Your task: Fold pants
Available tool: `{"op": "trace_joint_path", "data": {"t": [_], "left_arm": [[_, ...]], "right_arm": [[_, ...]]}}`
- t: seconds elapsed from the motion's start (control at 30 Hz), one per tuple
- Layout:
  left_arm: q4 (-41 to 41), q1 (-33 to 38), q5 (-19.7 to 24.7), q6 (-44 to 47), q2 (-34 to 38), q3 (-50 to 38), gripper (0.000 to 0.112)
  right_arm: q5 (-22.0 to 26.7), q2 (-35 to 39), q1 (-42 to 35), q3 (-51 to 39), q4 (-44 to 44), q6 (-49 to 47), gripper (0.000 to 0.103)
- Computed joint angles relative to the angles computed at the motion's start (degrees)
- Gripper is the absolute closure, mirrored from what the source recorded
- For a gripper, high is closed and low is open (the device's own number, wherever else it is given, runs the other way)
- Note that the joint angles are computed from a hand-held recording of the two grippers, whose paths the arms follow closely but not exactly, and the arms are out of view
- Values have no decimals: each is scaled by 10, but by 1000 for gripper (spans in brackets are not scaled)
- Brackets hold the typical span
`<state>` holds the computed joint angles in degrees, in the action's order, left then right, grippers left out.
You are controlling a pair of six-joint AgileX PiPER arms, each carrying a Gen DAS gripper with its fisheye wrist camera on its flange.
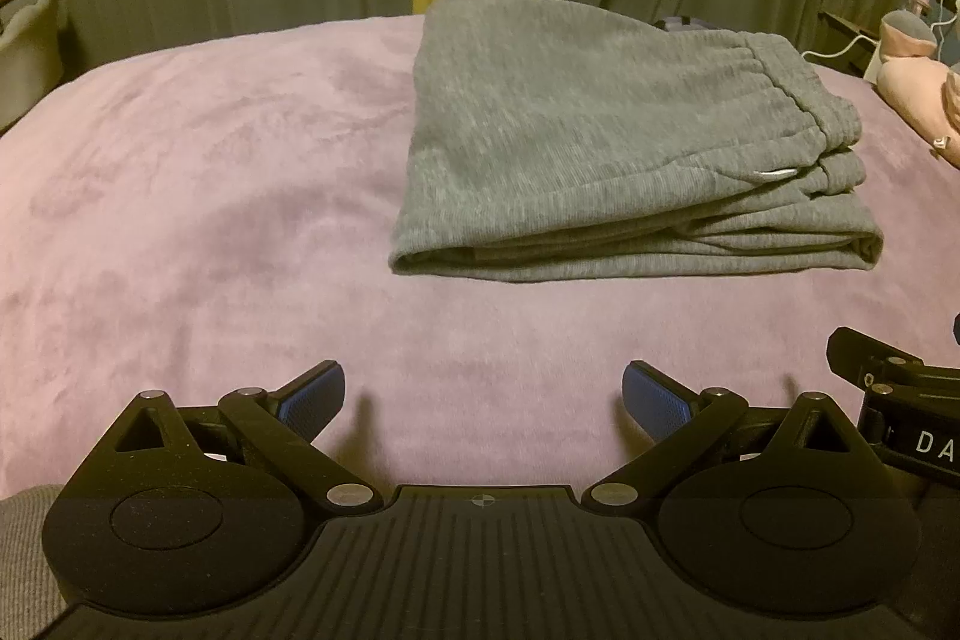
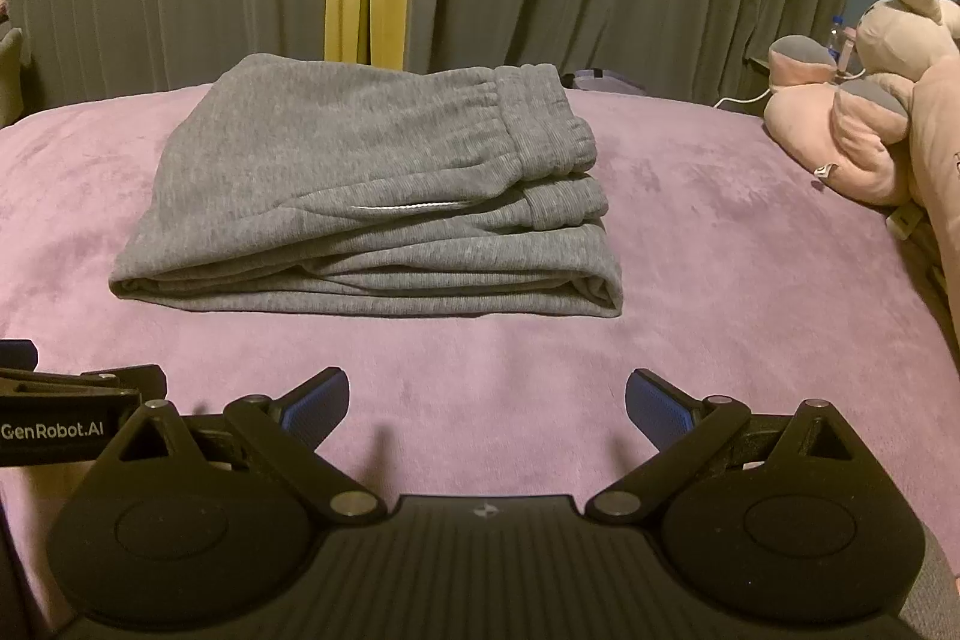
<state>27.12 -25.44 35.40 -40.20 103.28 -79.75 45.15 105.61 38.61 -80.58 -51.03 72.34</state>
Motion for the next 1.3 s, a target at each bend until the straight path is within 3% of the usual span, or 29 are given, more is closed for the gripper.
{"op": "trace_joint_path", "data": {"t": [1.3], "left_arm": [[-2,-2,6,4,3,-2,10]], "right_arm": [[-1,-1,-2,1,2,-3,4]]}}
